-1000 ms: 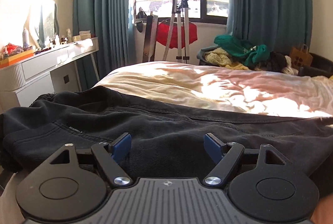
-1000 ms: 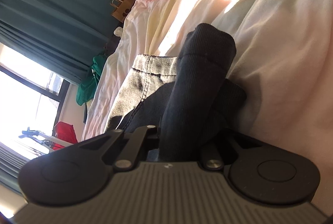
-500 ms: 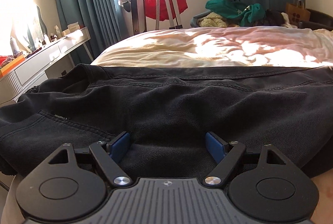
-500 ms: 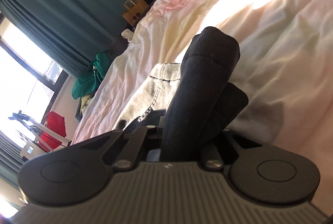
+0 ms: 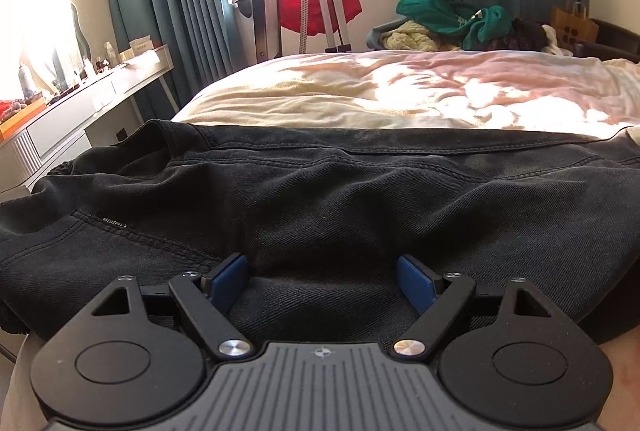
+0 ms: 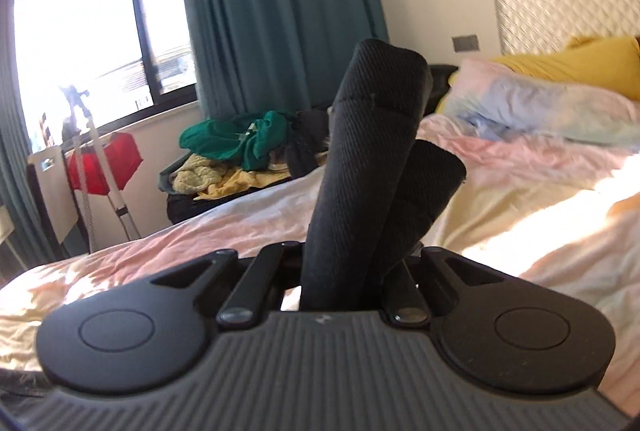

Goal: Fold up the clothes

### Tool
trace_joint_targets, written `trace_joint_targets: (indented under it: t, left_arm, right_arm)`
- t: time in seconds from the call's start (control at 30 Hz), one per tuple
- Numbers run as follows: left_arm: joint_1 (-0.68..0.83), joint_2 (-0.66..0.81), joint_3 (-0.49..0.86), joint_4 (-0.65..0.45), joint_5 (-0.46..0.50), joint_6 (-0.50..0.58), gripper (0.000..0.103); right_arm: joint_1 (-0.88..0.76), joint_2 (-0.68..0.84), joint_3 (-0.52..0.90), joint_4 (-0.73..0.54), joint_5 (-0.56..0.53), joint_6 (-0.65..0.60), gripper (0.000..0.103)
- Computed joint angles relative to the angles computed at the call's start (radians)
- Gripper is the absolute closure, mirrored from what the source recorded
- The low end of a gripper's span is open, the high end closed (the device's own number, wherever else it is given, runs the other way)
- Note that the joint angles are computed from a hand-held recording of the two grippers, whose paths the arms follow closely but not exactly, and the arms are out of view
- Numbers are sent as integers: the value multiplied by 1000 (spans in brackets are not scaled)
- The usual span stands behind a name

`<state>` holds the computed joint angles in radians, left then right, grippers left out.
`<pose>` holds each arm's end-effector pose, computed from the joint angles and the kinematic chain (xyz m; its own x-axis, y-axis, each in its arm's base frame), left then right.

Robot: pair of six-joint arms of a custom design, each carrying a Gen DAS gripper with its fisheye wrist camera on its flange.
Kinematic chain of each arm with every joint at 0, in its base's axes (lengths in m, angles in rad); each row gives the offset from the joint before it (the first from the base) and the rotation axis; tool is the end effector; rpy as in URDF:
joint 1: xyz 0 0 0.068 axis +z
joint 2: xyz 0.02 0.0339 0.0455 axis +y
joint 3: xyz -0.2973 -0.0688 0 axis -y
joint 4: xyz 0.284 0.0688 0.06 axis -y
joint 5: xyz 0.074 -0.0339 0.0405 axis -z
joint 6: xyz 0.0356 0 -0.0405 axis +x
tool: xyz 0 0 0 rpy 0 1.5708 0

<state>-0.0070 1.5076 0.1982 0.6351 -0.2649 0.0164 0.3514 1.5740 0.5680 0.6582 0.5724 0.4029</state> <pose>0.2173 0.0078 0.0837 -0.6275 0.0202 -0.7784 -0.1875 0.9663 0.1763 0.3083 0.0925 0.1676 -0.2204 0.2703 -0.9372 0.2991 0.9333 0.1988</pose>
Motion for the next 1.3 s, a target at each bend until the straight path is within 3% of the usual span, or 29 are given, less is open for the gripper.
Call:
trace_joint_targets:
  t: [0.17,0.33,0.47,0.53,0.6,0.67,0.73,0.87,0.97,1.07,1.27,1.3]
  left_arm:
    - [95,-97,-13,-47,138,-31,18]
    - [283,-312,-32,-175,329,-119,16]
    - [462,-410,-26,-258,561,-203,14]
    - [489,-415,-22,-274,617,-219,14]
    - [468,-433,-27,-273,588,-217,14]
    - [445,-454,-36,-262,553,-212,14]
    - [435,-472,-40,-257,539,-215,14]
    - [475,-520,-33,-297,600,-231,14]
    - [482,-530,-45,-277,618,-222,14]
    - [453,-492,-51,-243,590,-212,14]
    - [428,-449,-68,-143,568,-192,14]
    - [427,-456,-73,-132,558,-183,14]
  right_arm:
    - [240,57,96,47,113,-249,92]
    - [451,248,175,73,110,-282,92]
    - [561,445,266,-32,86,-332,92]
    - [603,509,298,-56,124,-374,92]
    - [597,492,278,-30,118,-369,92]
    - [581,442,250,-8,82,-285,92]
    - [595,427,235,57,92,-298,91]
    - [615,470,255,155,24,-274,91]
    - [614,533,323,52,-29,-185,91]
    - [616,568,313,113,-25,-219,89]
    - [621,511,296,40,-46,-130,73]
    - [619,494,284,31,-64,-103,64]
